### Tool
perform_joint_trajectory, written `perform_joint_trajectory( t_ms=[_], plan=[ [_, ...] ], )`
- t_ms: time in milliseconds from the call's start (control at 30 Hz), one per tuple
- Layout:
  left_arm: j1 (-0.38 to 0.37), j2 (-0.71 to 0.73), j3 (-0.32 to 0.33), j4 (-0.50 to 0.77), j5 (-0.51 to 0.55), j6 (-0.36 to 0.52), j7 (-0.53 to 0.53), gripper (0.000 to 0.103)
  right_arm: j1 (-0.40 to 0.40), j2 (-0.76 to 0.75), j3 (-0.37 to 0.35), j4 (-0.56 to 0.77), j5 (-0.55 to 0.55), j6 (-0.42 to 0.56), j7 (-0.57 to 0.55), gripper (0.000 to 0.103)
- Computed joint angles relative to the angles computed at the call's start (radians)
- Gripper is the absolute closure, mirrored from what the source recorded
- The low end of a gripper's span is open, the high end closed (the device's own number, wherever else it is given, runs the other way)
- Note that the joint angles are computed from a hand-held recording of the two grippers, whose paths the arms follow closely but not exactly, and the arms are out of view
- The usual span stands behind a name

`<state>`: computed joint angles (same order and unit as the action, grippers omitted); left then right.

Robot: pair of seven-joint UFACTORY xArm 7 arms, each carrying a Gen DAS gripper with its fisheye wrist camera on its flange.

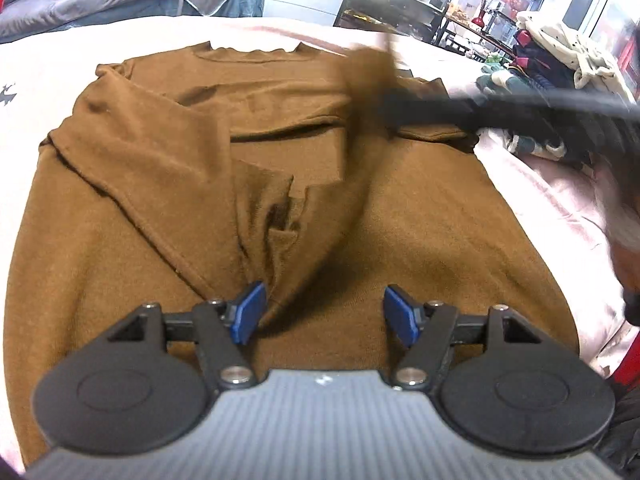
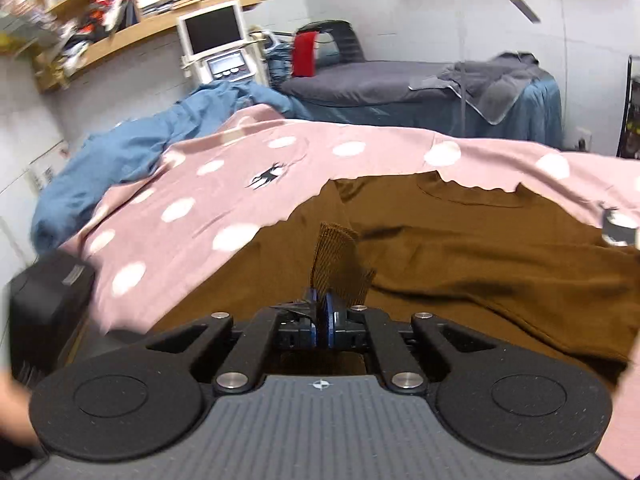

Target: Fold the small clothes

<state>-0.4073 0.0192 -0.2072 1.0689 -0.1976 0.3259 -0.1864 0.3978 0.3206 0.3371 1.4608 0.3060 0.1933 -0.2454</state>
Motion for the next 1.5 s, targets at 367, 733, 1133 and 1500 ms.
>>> perform_joint_trajectory(
  t_ms=[367, 733, 1133, 1500],
  plan=[
    [-0.020, 0.023, -0.006, 0.060, 0.140, 0.080, -0.078, 0.014, 0.005, -0.265, -0.062, -0.351, 0.309, 0.097, -0.039, 0.065],
    [0.044, -0.069, 0.019, 0.026, 0.133, 0.117, -0.150, 0.007, -0.027, -0.082, -0.052, -0.161, 0.434, 0.088, 0.011, 0.037],
    [0.093, 0.406, 0.162, 0.612, 0.652, 0.280, -0.451, 0.006, -0.087, -0.058, -0.016, -0.083, 0.434, 0.091, -0.057, 0.095],
    [0.169, 0.772, 0.142, 1.143, 0.292, 0.369, -0.202, 0.099, -0.050, 0.025, -0.178, 0.139, 0.039, 0.099, 0.187, 0.095]
  ],
)
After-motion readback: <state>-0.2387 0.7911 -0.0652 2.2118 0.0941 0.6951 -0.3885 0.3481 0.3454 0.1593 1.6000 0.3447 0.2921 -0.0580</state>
